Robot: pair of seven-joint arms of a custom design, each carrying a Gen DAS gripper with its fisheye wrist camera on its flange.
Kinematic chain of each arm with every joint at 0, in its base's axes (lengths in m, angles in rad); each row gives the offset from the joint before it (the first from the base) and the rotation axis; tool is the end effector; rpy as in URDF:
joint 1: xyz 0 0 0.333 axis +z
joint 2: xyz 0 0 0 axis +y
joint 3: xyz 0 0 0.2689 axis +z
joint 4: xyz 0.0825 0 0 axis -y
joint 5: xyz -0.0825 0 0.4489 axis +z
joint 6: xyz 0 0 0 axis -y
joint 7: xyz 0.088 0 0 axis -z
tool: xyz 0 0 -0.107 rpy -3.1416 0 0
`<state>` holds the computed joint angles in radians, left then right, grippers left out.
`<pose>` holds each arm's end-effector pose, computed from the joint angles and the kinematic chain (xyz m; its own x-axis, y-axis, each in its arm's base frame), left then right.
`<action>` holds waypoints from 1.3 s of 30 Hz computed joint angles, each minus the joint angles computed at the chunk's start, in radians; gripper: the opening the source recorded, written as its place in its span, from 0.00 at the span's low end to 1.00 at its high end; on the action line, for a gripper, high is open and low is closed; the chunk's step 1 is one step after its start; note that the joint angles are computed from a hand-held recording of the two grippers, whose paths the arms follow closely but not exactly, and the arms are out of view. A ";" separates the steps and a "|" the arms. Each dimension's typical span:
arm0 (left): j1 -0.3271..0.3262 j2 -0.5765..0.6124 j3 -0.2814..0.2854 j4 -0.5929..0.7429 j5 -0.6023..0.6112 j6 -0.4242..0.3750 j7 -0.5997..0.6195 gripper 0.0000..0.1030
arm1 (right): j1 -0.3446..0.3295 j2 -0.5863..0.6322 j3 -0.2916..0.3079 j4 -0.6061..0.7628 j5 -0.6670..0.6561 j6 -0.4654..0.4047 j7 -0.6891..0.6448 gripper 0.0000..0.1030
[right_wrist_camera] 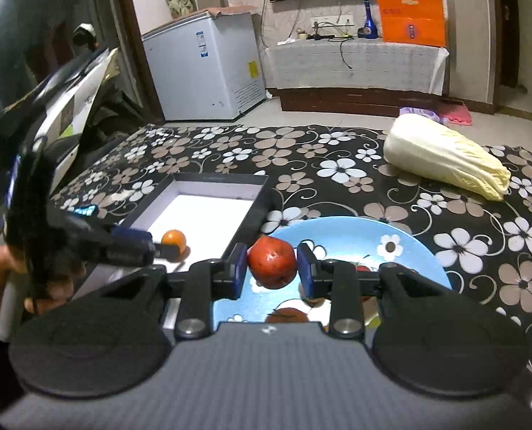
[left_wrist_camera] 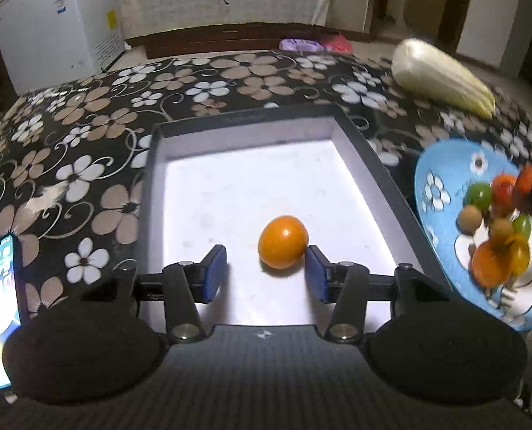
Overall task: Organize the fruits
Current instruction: 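Carry the orange with the left gripper while the right carries the red tomato to the plate, then lower the orange and red tomato onto the blue plate and open both grippers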
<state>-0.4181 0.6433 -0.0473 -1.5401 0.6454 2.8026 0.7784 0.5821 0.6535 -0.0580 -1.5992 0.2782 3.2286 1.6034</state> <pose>0.6782 -0.3665 0.2654 -0.1923 -0.9812 -0.0153 -0.7486 0.1568 -0.6443 0.6722 0.3665 0.2891 0.3267 -0.9225 -0.2056 -0.5967 -0.0326 -0.8018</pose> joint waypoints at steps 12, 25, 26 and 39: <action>-0.029 0.084 0.009 0.117 0.016 -0.035 0.019 0.33 | -0.020 -0.015 0.008 -0.026 0.017 -0.004 -0.001 0.32; -0.062 0.018 0.050 0.049 0.093 0.035 -0.067 0.32 | 0.045 -0.004 -0.081 -0.020 -0.013 -0.029 0.077 0.32; -0.067 0.017 0.050 0.052 0.102 0.041 -0.070 0.32 | 0.052 -0.005 -0.090 -0.023 -0.015 -0.029 0.085 0.32; -0.083 0.161 -0.039 0.255 -0.013 0.093 0.099 0.33 | 0.094 -0.003 -0.169 -0.034 -0.092 -0.073 0.209 0.33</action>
